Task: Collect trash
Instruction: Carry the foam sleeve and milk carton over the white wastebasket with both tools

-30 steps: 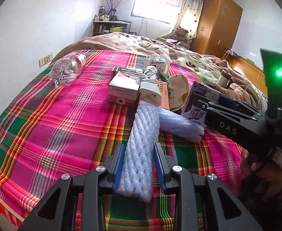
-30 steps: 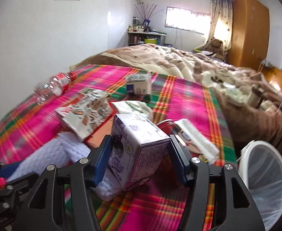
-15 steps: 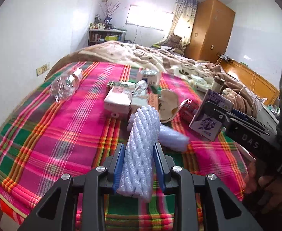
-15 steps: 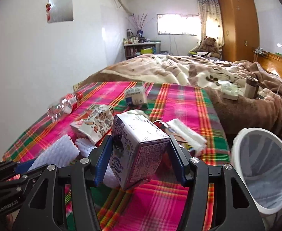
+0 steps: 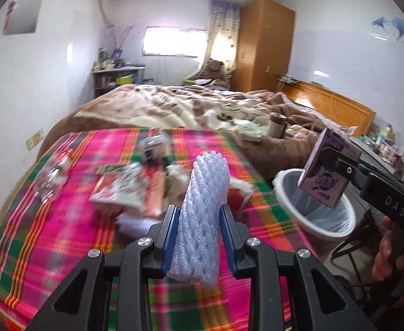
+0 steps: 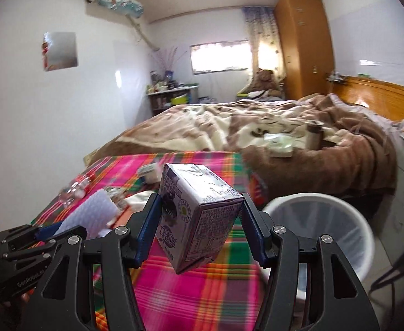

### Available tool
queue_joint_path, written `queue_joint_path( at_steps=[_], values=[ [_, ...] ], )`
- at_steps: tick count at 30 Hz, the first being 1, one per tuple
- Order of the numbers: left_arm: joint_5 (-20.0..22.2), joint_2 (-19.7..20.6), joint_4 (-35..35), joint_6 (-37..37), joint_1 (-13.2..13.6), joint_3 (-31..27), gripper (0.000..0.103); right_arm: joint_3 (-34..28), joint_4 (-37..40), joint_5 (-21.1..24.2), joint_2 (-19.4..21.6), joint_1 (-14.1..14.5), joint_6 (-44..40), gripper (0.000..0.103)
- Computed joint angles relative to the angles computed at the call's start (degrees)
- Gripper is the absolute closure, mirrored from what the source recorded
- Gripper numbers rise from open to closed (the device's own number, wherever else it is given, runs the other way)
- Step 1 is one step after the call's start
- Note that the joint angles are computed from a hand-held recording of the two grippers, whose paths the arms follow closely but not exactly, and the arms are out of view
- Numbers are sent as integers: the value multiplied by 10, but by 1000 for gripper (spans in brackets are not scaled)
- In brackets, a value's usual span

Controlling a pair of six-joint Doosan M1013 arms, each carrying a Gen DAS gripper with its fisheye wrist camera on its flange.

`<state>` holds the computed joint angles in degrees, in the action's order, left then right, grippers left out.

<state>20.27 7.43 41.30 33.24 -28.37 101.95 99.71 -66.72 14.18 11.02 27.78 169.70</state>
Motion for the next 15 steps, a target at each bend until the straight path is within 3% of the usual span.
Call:
queue_joint_path(
  at_steps=[6,13,15],
  values=[
    [-25,19,-51,72,-17,-31,72,12,-50,35,-11,-15,66,45],
    [-38,59,-258,302,-27,-83,72,19,-31,77,-12,-41,70,45],
    [-35,70,-273,322,-35,-97,72,18,-18,92,-9,-47,58,45]
  ],
)
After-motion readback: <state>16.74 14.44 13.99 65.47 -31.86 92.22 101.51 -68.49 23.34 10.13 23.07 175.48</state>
